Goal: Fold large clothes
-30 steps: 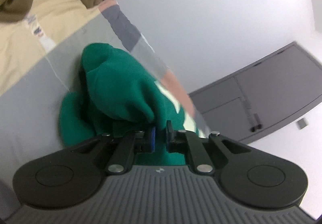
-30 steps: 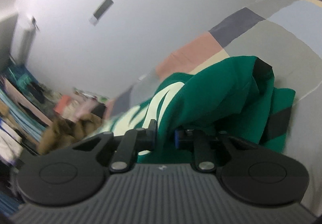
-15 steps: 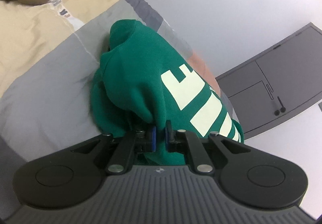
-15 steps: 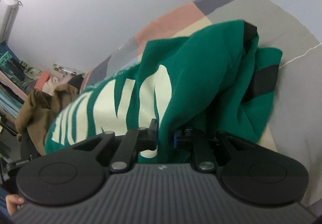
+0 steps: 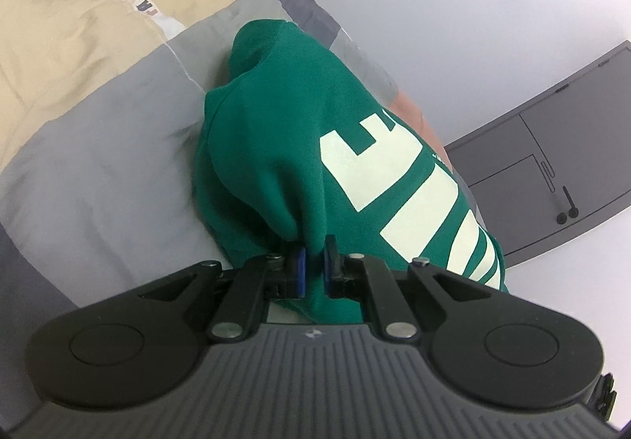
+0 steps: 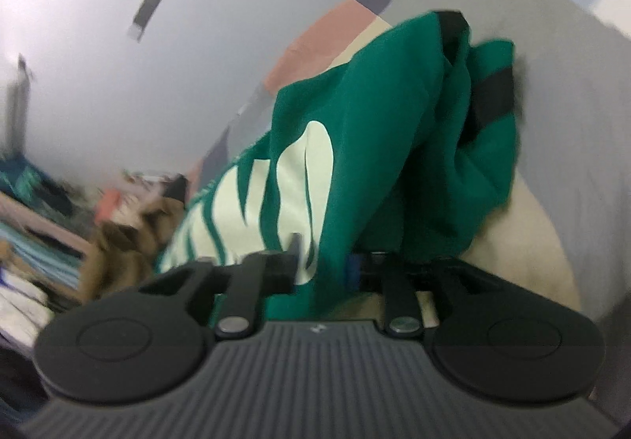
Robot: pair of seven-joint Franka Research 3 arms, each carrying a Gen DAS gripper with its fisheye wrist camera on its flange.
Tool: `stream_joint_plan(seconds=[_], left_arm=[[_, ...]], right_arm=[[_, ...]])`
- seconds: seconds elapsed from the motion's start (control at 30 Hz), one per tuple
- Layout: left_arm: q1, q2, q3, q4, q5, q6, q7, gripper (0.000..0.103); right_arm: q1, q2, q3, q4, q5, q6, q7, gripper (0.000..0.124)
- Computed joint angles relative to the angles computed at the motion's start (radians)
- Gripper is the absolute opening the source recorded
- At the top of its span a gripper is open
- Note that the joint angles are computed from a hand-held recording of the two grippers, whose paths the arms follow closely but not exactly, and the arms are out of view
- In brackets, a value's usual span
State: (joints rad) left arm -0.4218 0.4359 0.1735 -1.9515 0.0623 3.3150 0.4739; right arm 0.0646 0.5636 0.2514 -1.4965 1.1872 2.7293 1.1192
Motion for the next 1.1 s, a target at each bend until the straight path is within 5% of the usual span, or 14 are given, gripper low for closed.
stream_joint_plan(seconds=[0.03, 0.07, 0.2, 0.3, 0.4, 0.47, 0.63, 0.73, 0.83, 0.9, 0.97, 1.1], left_arm=[[-0.001, 0.002, 0.001, 0.004, -0.001, -0.002, 0.0, 0.01], [-0.014, 0.003, 0.014, 0.005, -0.003, -0.005, 0.0, 0.01], [-0.016, 0.003, 0.016, 0.005, -0.003, -0.005, -0.007, 0.01], [-0.02, 0.008, 0.021, 0.012, -0.005, -0.006, -0.011, 0.01], [-0.03, 0.009, 0.033, 0.011, -0.003, -0.009, -0.012, 0.01], [-0.04, 0.008, 0.043, 0.008, -0.005, -0.007, -0.016, 0.01], [-0.057, 0.012, 0.058, 0.007, -0.02, -0.002, -0.026, 0.01], [-0.018, 0.012, 0.015, -0.003, -0.034, 0.03, -0.038, 0.011], [0.083, 0.006, -0.094, -0.025, -0.039, 0.084, -0.05, 0.027], [0.167, -0.003, -0.182, -0.037, -0.022, 0.081, -0.062, 0.07], [0.182, -0.006, -0.203, -0.056, -0.039, 0.102, -0.082, 0.085], [0.382, 0.054, -0.387, -0.046, 0.1, 0.191, -0.232, 0.097]], right_arm=[[-0.031, -0.007, 0.031, -0.014, 0.071, -0.013, -0.026, 0.082], [-0.057, -0.011, 0.055, -0.027, 0.15, -0.032, -0.057, 0.09], [-0.05, -0.026, 0.041, -0.058, 0.284, -0.044, -0.065, 0.09], [-0.012, 0.002, 0.004, -0.037, 0.25, -0.059, 0.008, 0.091], [-0.015, 0.034, -0.005, -0.019, 0.177, -0.182, 0.208, 0.091], [-0.016, 0.034, 0.008, -0.027, 0.186, -0.204, 0.186, 0.091], [0.059, 0.084, -0.005, 0.02, 0.165, -0.01, 0.193, 0.089], [0.076, 0.158, 0.014, 0.099, 0.146, 0.121, 0.188, 0.09], [0.082, 0.215, 0.047, 0.179, 0.129, 0.237, 0.145, 0.09], [0.06, 0.249, 0.095, 0.219, 0.14, 0.289, 0.08, 0.09], [0.035, 0.276, 0.136, 0.247, 0.148, 0.31, 0.05, 0.09], [0.02, 0.294, 0.174, 0.26, 0.129, 0.342, 0.021, 0.09]])
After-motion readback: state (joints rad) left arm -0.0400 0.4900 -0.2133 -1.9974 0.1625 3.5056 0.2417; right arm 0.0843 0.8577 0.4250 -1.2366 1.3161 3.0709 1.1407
